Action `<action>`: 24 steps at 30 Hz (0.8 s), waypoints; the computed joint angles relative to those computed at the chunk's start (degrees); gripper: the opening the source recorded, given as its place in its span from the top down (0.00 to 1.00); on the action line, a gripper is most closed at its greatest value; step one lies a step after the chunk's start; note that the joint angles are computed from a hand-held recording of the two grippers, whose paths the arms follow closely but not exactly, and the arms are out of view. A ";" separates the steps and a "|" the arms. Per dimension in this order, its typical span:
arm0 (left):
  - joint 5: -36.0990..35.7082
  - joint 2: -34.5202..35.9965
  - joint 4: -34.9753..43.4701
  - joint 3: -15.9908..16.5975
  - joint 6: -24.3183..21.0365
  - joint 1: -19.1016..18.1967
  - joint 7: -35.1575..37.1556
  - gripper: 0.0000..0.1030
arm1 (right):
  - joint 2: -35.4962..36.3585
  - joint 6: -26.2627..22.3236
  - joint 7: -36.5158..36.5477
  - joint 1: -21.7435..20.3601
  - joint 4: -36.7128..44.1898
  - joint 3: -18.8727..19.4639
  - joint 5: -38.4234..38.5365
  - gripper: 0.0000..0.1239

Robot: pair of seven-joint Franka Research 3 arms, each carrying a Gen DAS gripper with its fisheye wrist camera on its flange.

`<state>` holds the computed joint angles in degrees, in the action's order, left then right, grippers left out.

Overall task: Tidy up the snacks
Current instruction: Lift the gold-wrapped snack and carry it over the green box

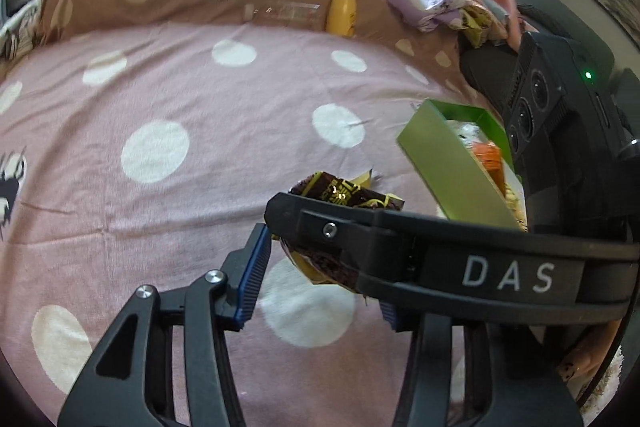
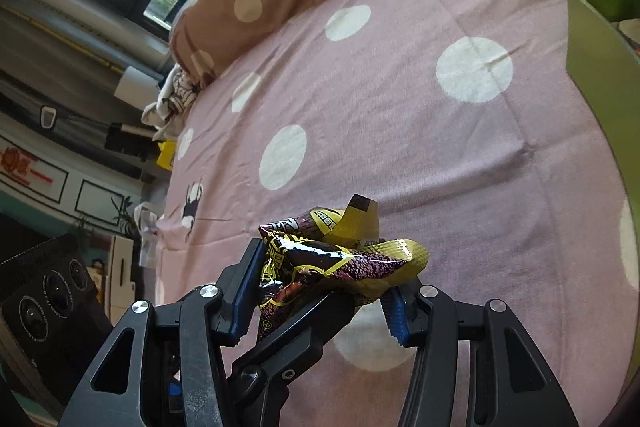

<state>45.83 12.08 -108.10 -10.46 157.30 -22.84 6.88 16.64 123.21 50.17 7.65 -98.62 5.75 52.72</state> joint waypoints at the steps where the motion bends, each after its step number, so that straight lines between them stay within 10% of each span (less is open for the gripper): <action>1: 1.66 0.18 0.69 0.24 -0.31 -0.60 -0.70 0.53 | -1.18 0.76 -1.06 -0.44 -1.31 -0.01 1.35 0.55; 13: 12.07 6.93 15.40 0.81 -5.69 -6.80 1.32 0.53 | -8.10 2.67 -8.63 -4.53 -6.42 -3.52 14.31 0.55; 24: 0.58 20.37 34.70 1.46 -7.83 -10.44 19.89 0.54 | -6.02 3.50 -5.61 -8.27 -4.85 -5.75 19.30 0.55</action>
